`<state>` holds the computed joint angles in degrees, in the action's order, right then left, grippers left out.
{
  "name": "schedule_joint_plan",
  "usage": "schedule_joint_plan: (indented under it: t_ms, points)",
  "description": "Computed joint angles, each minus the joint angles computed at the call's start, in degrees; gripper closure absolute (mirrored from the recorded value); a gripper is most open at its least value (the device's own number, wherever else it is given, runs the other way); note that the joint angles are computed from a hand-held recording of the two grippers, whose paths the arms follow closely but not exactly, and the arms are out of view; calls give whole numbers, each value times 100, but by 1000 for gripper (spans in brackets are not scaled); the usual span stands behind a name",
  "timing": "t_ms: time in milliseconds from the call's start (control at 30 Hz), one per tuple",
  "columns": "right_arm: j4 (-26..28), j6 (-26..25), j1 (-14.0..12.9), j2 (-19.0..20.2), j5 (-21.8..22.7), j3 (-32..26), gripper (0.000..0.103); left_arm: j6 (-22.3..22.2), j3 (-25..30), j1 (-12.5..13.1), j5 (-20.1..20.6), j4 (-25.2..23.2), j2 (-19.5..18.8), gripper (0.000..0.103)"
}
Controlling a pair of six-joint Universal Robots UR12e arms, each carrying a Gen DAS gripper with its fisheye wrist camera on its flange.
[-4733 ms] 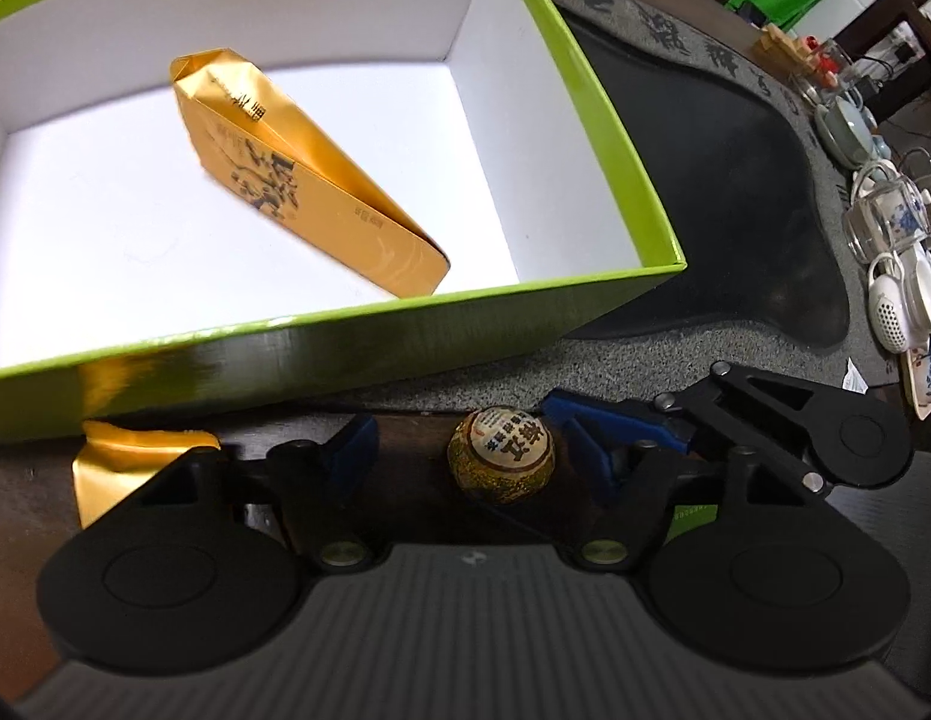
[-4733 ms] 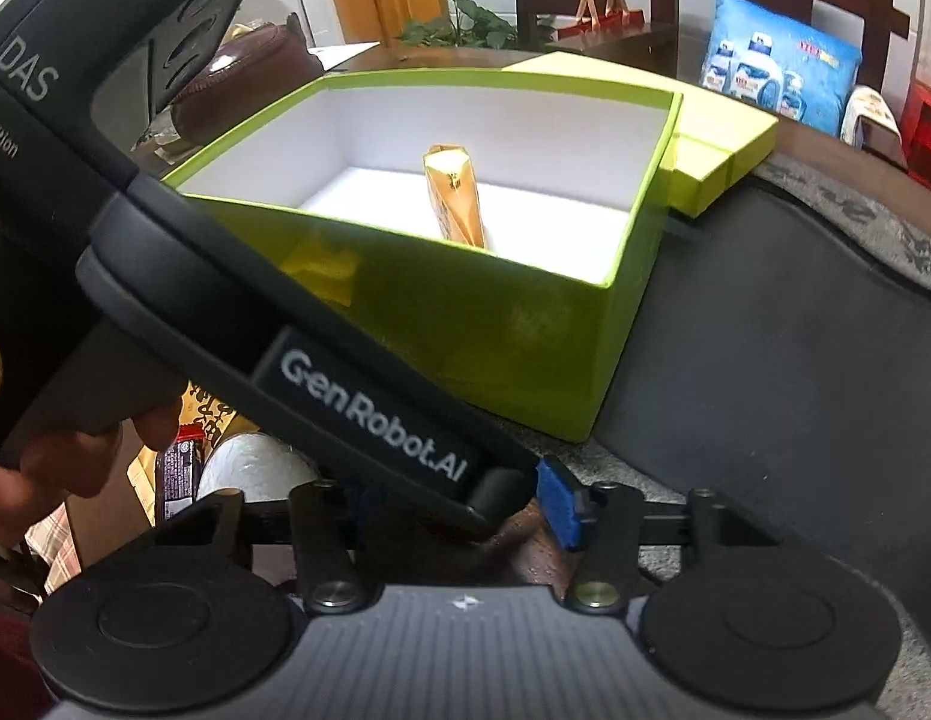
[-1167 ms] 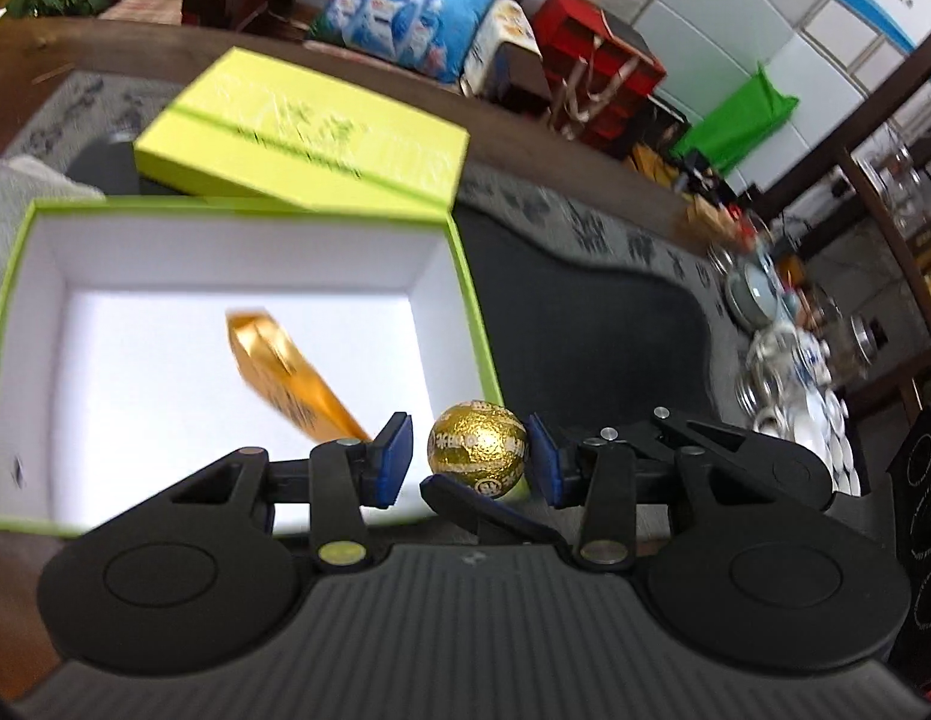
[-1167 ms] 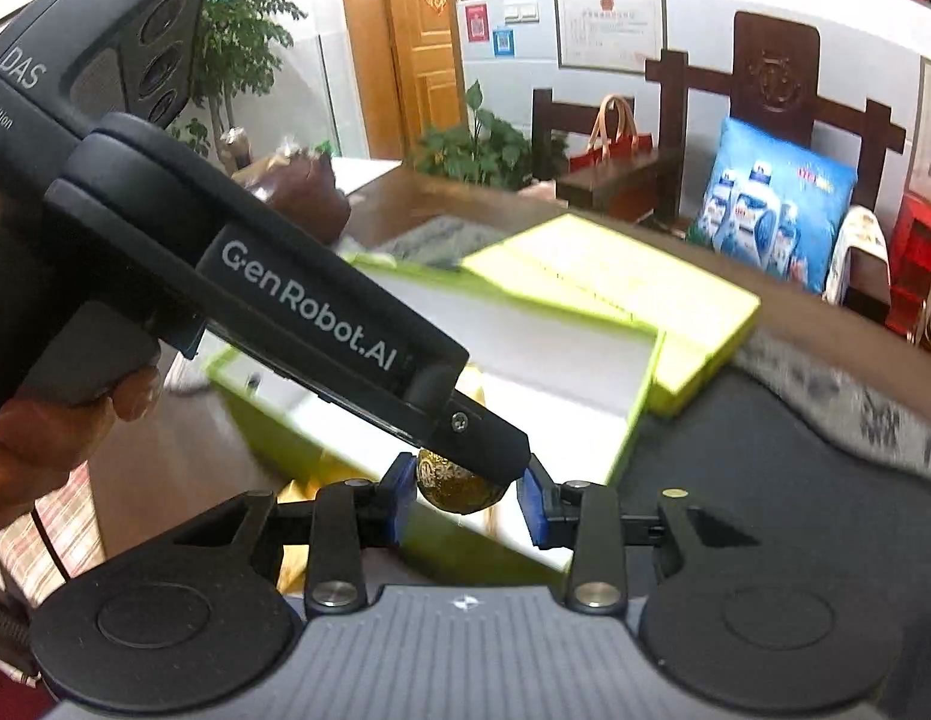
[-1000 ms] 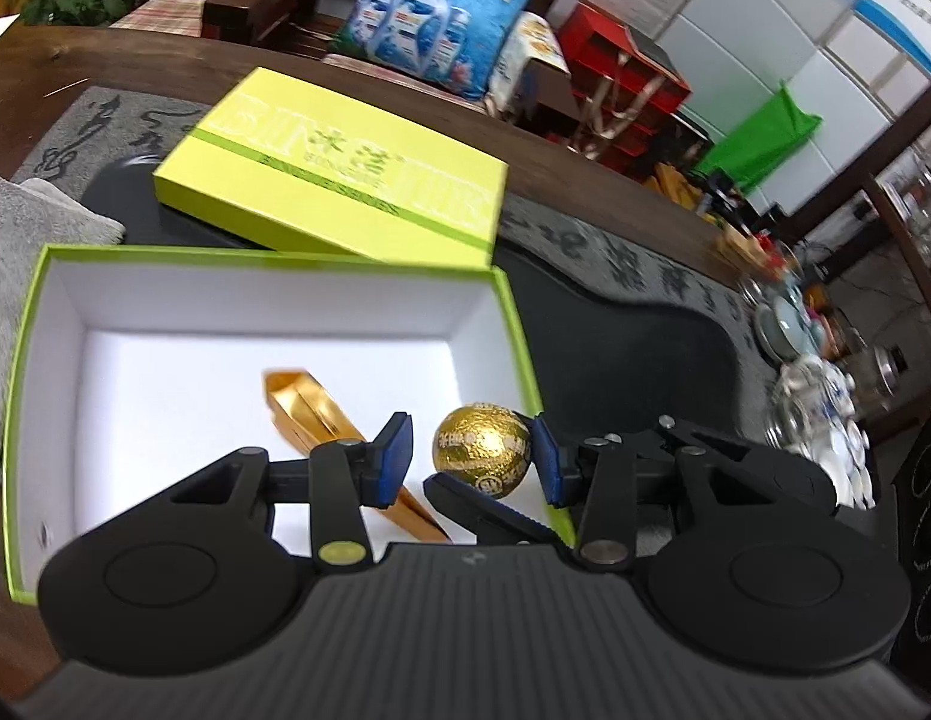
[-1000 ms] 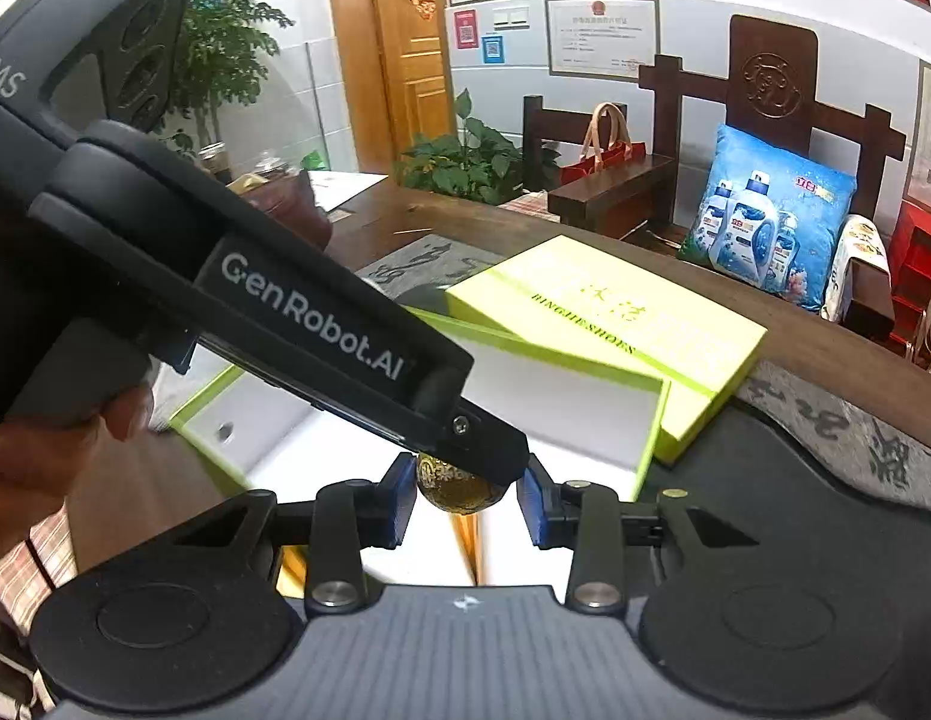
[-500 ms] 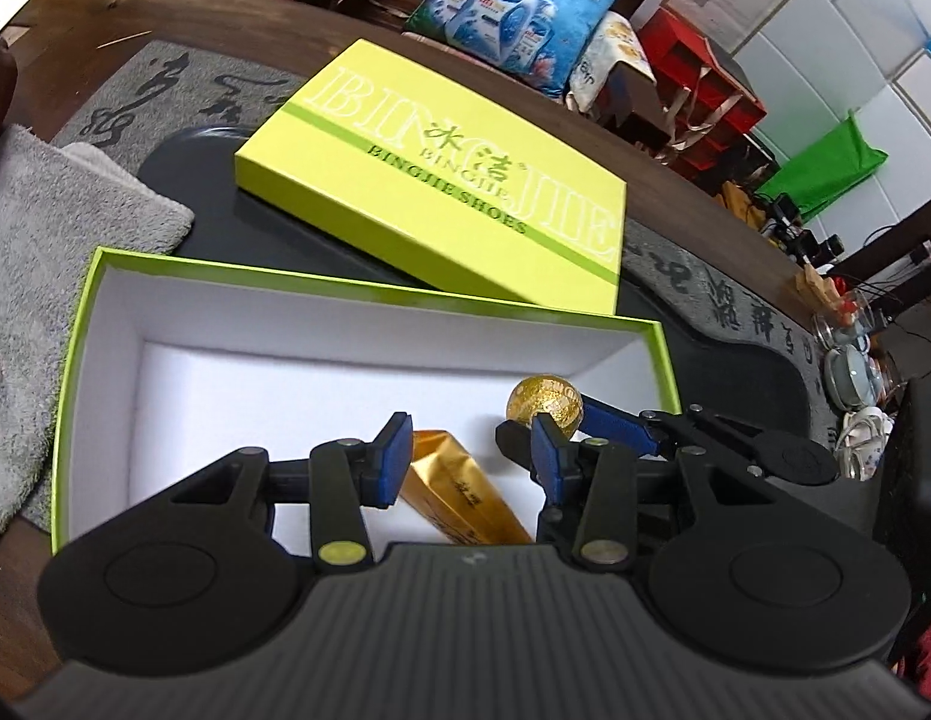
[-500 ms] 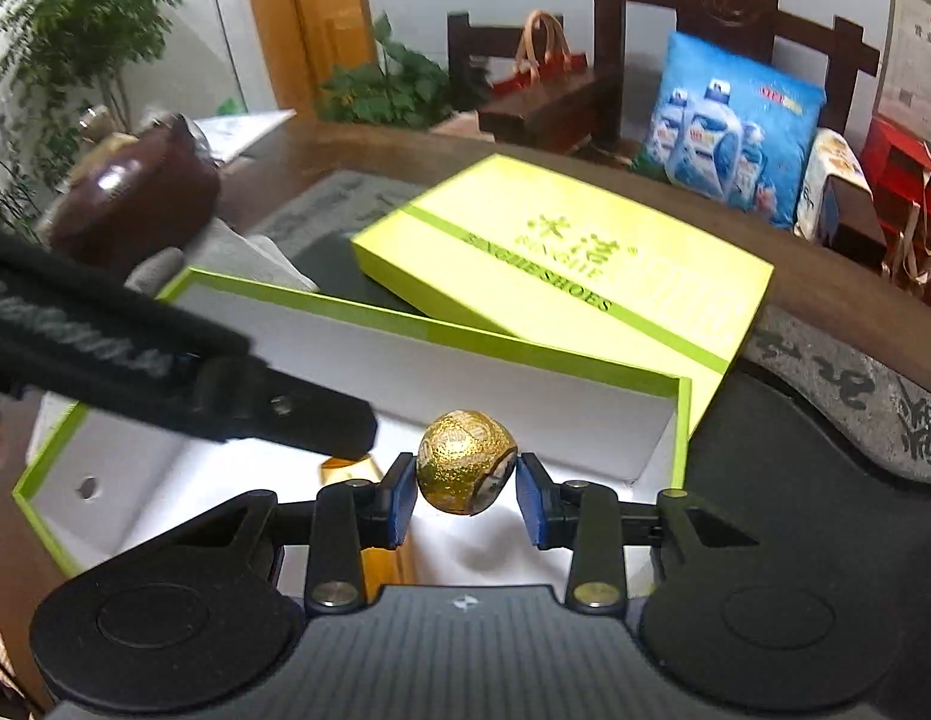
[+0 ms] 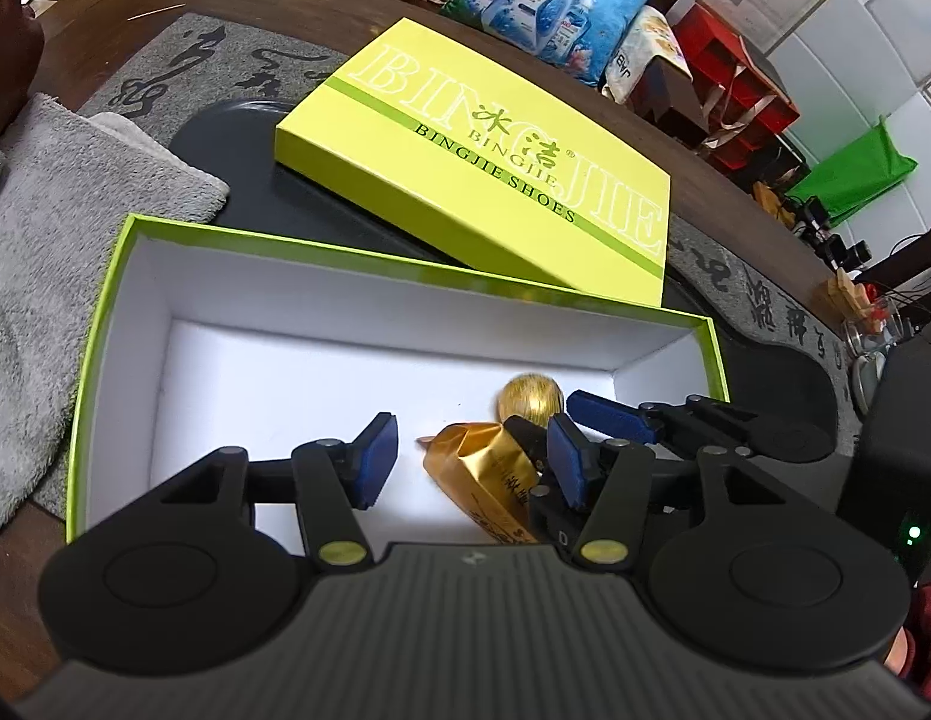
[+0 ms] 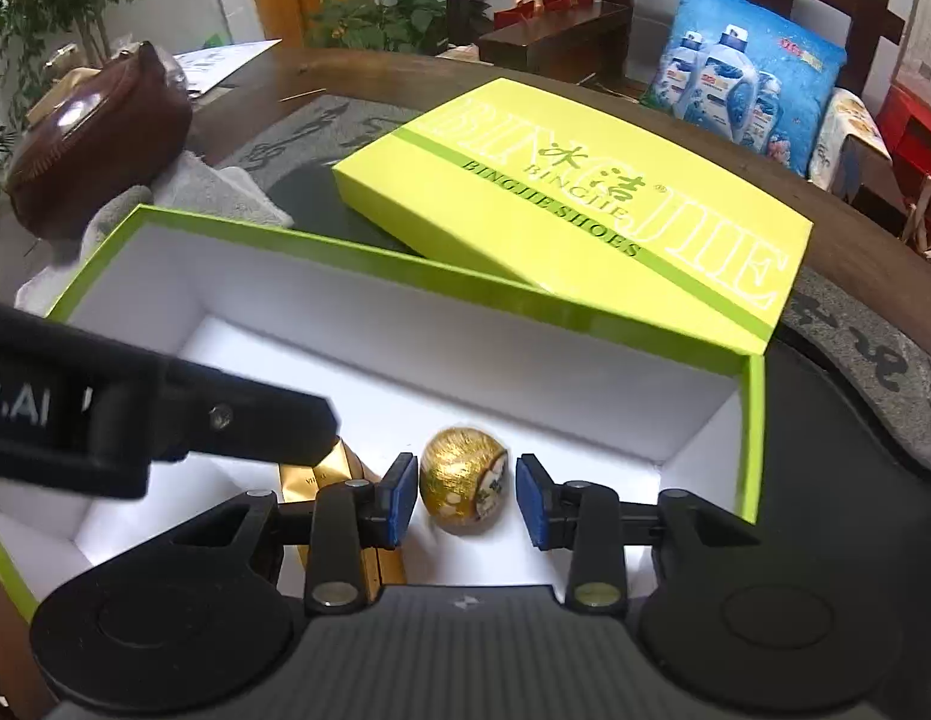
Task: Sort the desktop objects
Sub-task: 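Carry the gold foil ball into the green box and open the left tool, then grasp the white foam-wrapped item with the left tool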
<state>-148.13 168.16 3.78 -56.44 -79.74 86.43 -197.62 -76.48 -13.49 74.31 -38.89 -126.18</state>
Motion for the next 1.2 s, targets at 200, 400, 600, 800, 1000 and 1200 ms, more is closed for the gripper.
schedule_joint_plan:
  t_ms: [200,400,600,800,1000,1200]
  points:
    - [-91,-112,-29,-83,123,108,63,1,-174,-8,147,233,128,48]
    - [-596,-229,-139,-386,506,497,46,16,-443,-52,397,568,358,42]
    - [-1150,-544,-332,-841,1095,1053,34,148,-847,-125,609,917,684,37]
    - [-1345,-1239,-528,-1355,1654,1692,22,162,-1383,-192,729,1195,1044,33]
    - [-1031,-2038,-648,-1735,2072,2199,15,94,-1911,-259,866,1434,1325,24]
    - [-480,-2522,-618,-1836,2101,2472,12,-42,-2215,-327,756,1202,1420,23]
